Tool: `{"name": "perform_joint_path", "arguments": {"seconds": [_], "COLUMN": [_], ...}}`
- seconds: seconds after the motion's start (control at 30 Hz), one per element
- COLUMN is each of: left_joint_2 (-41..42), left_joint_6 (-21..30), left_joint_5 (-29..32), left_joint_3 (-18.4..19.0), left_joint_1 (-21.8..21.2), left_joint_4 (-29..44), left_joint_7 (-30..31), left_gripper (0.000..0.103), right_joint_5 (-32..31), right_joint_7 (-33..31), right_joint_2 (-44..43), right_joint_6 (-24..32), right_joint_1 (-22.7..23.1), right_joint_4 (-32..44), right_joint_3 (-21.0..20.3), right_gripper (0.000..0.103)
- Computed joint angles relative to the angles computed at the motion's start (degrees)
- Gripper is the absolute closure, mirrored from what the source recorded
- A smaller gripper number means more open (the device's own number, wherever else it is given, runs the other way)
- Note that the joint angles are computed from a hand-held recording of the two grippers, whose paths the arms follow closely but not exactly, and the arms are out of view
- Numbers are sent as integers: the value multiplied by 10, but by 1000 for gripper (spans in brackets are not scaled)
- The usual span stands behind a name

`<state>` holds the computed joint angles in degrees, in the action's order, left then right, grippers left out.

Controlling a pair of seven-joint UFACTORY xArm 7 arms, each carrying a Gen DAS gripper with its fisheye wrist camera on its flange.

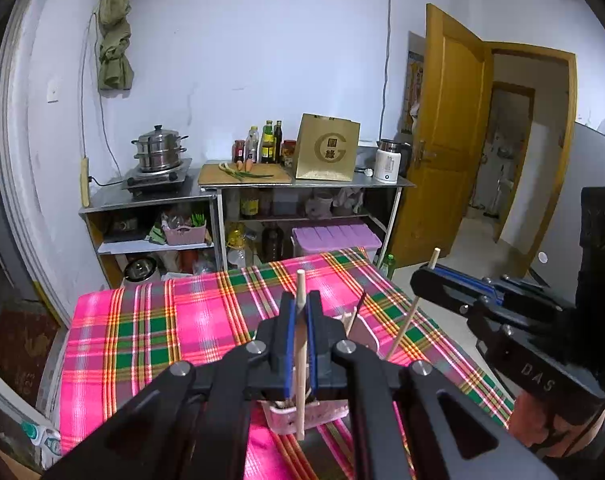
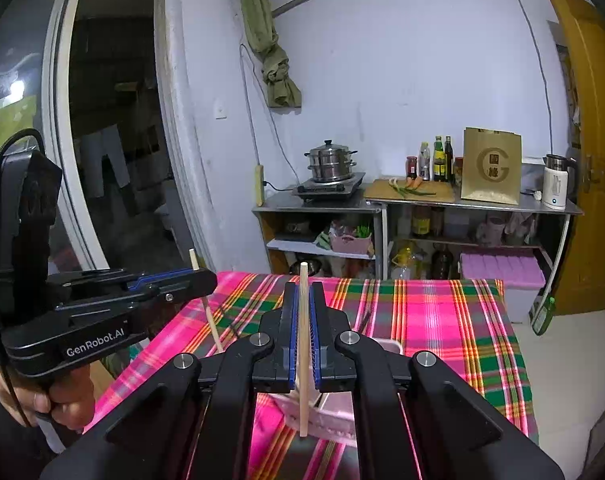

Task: Organize utensils
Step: 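Lift the held wooden chopsticks upright over the pink basket with both tools, then lower the chopsticks into the basket and open both tools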

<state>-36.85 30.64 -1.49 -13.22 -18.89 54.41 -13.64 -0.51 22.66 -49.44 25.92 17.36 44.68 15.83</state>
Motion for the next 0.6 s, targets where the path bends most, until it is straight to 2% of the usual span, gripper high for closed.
{"name": "perform_joint_path", "arguments": {"seconds": [0.27, 0.6], "left_joint_2": [42, 69], "left_joint_6": [-40, -78], "left_joint_5": [4, -1], "left_joint_3": [5, 11], "left_joint_1": [2, -6], "left_joint_4": [20, -8], "left_joint_7": [11, 14], "left_gripper": [97, 97], "right_joint_5": [-1, 6], "right_joint_7": [-6, -1], "right_joint_2": [48, 90], "right_joint_6": [-43, -84], "right_joint_1": [-9, 1], "right_joint_4": [14, -15], "right_joint_3": [-13, -17], "right_gripper": [98, 98]}}
